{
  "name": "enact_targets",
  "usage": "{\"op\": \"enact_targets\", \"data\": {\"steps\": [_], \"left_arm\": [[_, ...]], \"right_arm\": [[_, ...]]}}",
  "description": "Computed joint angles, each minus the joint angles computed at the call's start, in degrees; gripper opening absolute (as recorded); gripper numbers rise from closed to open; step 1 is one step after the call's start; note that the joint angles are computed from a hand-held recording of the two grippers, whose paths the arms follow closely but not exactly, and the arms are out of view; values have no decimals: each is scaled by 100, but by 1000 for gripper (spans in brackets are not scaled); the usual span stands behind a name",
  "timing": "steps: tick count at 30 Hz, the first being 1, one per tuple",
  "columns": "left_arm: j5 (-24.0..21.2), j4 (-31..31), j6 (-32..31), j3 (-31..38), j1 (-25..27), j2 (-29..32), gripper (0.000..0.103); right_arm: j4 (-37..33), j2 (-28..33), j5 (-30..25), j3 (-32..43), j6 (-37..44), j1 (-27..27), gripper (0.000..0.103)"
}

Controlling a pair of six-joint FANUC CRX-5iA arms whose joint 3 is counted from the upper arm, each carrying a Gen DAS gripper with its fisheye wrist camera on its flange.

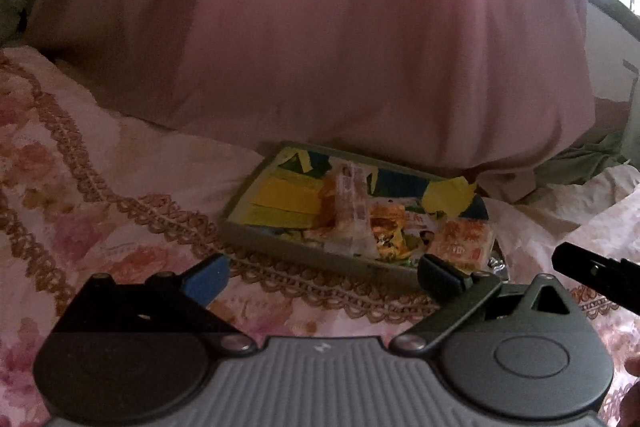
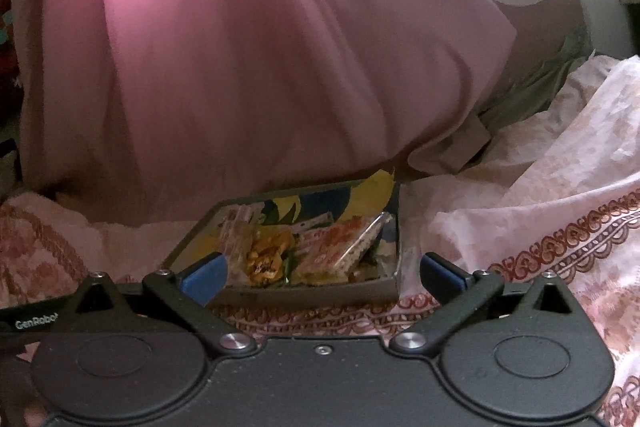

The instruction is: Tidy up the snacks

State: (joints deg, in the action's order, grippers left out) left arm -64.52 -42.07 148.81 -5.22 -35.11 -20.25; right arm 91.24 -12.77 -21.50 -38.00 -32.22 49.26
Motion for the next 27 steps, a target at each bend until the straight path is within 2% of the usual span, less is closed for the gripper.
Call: {"op": "enact_targets", "data": {"steps": [9, 16, 20, 24, 27], "left_arm": [[-834, -878, 536, -277, -1006, -393, 103], [-1537, -1477, 933, -560, -1901, -722, 103], [-1951, -1814, 1366, -767, -2397, -858, 103], [-2035, -1834, 1736, -1034, -2553, -1115, 103], [-2005, -1834, 1685, -1196, -2555, -1291, 103]], "right_arm": [[-748, -183, -1031, -207, 585, 1035, 102], [-417, -370, -1657, -504, -5, 1617, 102], [-764, -366, -2200, -529, 121, 2148, 102], [-892, -303, -2692, -529, 204, 2584, 102], [-878, -240, -2968, -532, 148, 2801, 102]]}}
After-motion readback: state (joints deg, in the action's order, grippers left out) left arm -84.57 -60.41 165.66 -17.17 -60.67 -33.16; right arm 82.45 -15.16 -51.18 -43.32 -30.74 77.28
